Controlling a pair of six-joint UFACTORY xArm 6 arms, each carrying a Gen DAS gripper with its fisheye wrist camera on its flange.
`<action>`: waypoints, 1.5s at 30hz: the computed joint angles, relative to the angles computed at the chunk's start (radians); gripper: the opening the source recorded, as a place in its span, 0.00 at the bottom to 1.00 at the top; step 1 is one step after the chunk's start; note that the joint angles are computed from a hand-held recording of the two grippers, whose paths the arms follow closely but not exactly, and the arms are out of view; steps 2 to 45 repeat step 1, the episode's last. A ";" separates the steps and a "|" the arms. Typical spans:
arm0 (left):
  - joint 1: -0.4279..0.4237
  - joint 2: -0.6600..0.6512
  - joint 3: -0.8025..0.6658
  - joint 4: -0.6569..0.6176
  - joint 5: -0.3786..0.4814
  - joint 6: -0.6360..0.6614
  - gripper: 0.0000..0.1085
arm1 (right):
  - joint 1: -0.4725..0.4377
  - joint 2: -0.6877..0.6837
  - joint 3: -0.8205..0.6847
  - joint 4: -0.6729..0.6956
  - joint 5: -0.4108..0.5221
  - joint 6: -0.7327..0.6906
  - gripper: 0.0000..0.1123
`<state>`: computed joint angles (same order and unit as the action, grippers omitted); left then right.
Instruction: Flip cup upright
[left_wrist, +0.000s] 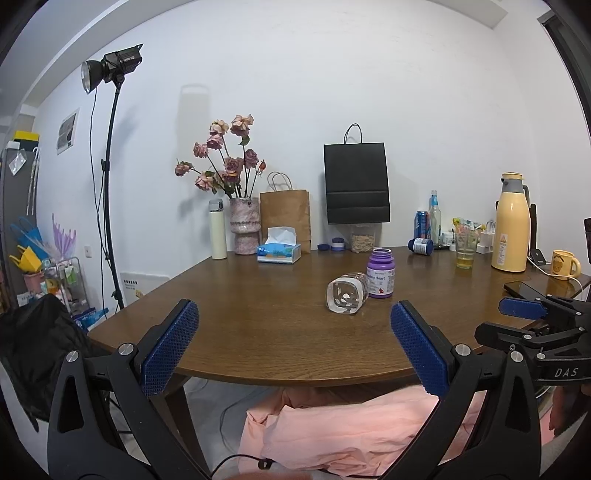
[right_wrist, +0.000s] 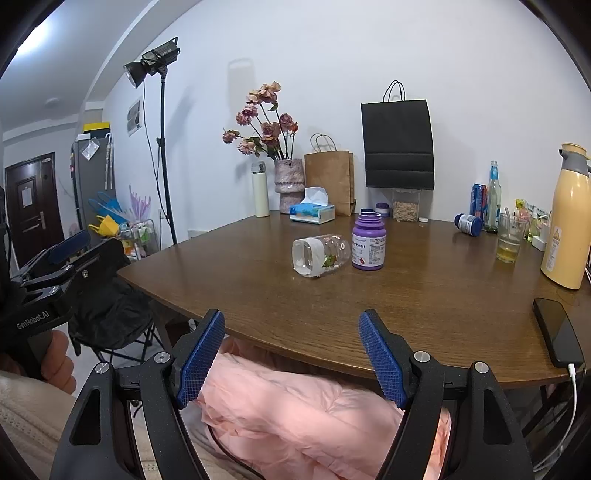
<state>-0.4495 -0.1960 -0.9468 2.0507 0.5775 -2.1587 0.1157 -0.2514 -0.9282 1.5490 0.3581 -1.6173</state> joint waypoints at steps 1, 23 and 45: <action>0.001 0.001 -0.001 0.001 -0.003 -0.001 0.95 | 0.002 0.000 0.000 0.000 -0.004 0.001 0.71; 0.001 0.001 -0.001 0.001 -0.003 -0.001 0.95 | 0.002 0.000 0.000 0.000 -0.004 0.001 0.71; 0.001 0.001 -0.001 0.001 -0.003 -0.001 0.95 | 0.002 0.000 0.000 0.000 -0.004 0.001 0.71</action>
